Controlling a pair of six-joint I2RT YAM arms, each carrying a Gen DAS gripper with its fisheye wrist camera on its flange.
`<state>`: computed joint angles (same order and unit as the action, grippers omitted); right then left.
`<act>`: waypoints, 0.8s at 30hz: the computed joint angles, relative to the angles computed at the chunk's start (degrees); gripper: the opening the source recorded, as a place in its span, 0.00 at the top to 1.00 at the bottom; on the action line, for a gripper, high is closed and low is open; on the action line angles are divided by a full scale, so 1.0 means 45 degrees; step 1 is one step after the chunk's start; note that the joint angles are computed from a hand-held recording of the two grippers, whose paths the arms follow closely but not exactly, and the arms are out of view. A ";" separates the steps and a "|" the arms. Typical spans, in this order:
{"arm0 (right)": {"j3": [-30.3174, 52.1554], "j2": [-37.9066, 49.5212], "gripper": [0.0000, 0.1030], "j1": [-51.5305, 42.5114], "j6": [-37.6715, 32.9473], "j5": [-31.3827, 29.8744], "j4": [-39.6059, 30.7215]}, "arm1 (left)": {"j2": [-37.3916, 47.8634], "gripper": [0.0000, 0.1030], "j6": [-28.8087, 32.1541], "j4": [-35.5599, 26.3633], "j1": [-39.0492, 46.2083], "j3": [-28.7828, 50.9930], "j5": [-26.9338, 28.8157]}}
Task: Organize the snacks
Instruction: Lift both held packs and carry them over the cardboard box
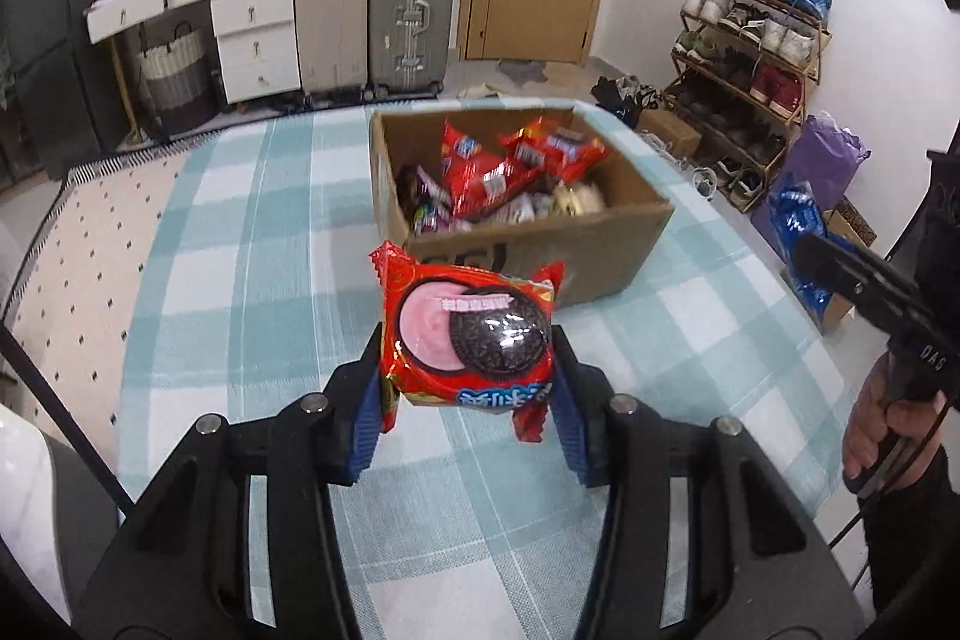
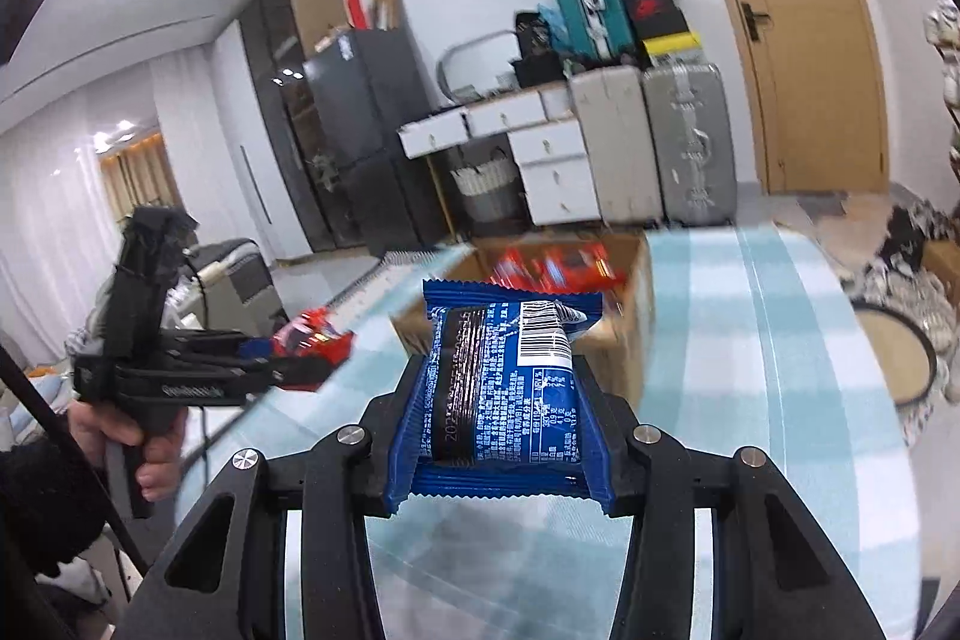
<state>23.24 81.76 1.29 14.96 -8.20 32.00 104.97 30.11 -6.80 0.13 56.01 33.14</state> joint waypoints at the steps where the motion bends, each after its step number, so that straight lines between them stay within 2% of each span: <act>1: 0.0366 -0.0401 0.56 -0.0086 -0.0005 -0.0267 -0.0643 | -0.0297 0.56 -0.0046 -0.0270 -0.0031 0.0135 0.0049; 7: 0.2852 -0.1437 0.56 -0.0459 -0.0208 -0.1258 -0.3701 | -0.1520 0.56 -0.0173 -0.1909 -0.0487 0.1515 0.0074; 12: 0.5775 -0.0868 0.56 -0.0980 -0.0257 -0.1918 -0.6022 | -0.2170 0.56 -0.0439 -0.2541 -0.1029 0.2777 -0.0214; 15: 0.7468 -0.0185 0.56 -0.1325 -0.0250 -0.2243 -0.7011 | -0.2442 0.56 -0.0390 -0.2712 -0.1495 0.3458 -0.0793; 20: 1.0083 0.1069 0.56 -0.1845 0.0087 -0.2895 -0.8670 | -0.1706 0.56 -0.1126 -0.4118 -0.1995 0.5700 -0.0866; 24: 1.2143 0.2310 0.56 -0.1898 -0.0356 -0.2663 -0.9903 | -0.0577 0.56 -0.1969 -0.4839 -0.2317 0.7518 -0.0932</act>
